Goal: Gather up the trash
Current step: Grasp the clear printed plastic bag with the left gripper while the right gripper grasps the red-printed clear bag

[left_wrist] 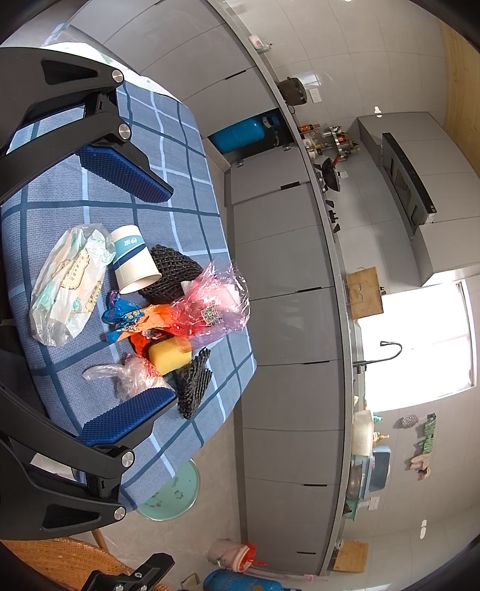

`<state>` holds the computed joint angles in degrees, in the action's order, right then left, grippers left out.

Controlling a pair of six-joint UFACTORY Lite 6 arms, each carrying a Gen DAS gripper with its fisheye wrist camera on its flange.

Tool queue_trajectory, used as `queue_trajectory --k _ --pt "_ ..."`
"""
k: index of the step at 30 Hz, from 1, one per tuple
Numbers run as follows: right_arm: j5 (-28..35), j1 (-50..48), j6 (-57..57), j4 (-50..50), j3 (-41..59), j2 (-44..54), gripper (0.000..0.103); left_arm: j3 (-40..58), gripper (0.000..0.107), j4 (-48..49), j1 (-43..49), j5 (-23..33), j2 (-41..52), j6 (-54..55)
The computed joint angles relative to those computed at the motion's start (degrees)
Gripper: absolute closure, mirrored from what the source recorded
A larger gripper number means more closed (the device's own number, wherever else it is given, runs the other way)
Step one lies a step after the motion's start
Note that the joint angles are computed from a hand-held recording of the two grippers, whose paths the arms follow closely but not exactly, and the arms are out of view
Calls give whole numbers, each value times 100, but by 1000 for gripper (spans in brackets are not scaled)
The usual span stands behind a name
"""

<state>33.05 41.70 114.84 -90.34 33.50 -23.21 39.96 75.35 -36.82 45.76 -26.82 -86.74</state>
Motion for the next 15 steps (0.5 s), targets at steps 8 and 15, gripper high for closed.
queue_trajectory --k 8,15 --pt "-100 -122 566 -586 45 354 5 -370 8 -22 852 -307 -207 152" --pt "-152 -239 1588 -1625 323 1221 5 -963 8 -298 2603 -1292 -89 436"
